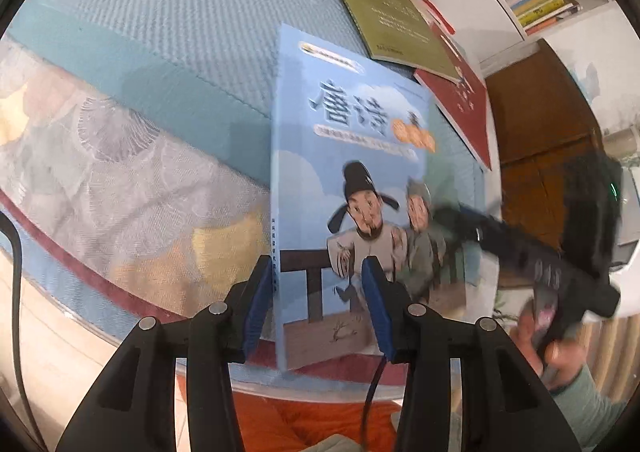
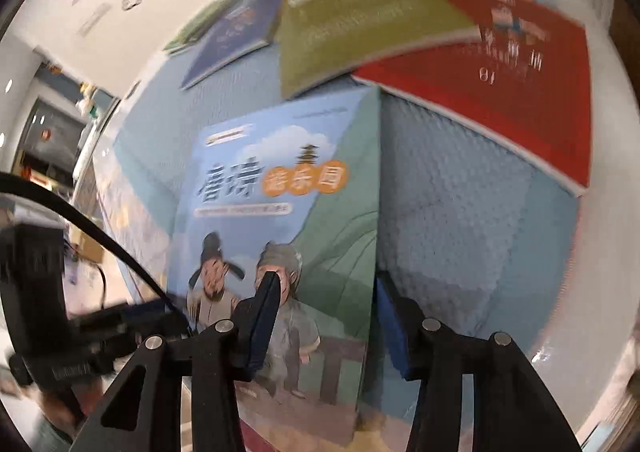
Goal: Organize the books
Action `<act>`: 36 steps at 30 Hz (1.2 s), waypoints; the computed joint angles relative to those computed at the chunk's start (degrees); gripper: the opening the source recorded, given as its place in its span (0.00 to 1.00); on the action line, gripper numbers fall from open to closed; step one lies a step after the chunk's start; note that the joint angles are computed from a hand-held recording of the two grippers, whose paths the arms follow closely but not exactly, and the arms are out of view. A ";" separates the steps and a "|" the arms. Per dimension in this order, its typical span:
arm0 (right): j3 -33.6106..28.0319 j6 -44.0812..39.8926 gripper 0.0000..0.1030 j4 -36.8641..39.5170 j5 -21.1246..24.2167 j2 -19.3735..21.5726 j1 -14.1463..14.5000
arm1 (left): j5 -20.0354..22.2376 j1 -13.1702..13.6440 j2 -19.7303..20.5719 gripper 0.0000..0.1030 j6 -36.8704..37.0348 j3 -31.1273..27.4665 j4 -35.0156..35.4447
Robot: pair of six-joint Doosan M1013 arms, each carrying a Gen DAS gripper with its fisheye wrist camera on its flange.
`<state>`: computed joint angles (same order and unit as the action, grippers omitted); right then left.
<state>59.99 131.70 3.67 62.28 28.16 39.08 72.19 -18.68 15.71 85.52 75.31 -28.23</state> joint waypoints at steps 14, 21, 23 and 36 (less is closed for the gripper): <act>7.98 1.04 0.51 4.65 -9.10 -4.15 -0.69 | -5.26 1.94 -1.40 0.16 1.90 3.07 -10.43; 5.62 1.46 0.66 1.95 -7.80 -2.86 0.26 | -3.86 -0.79 -0.40 0.15 1.03 1.13 -6.53; 3.81 1.69 0.67 4.06 -6.07 -1.79 -0.60 | -3.05 -1.07 0.35 0.15 0.77 -0.05 -7.23; 15.01 -2.82 0.76 32.75 -12.27 -7.20 -5.77 | 2.16 2.25 4.14 0.14 -7.72 -4.09 -24.20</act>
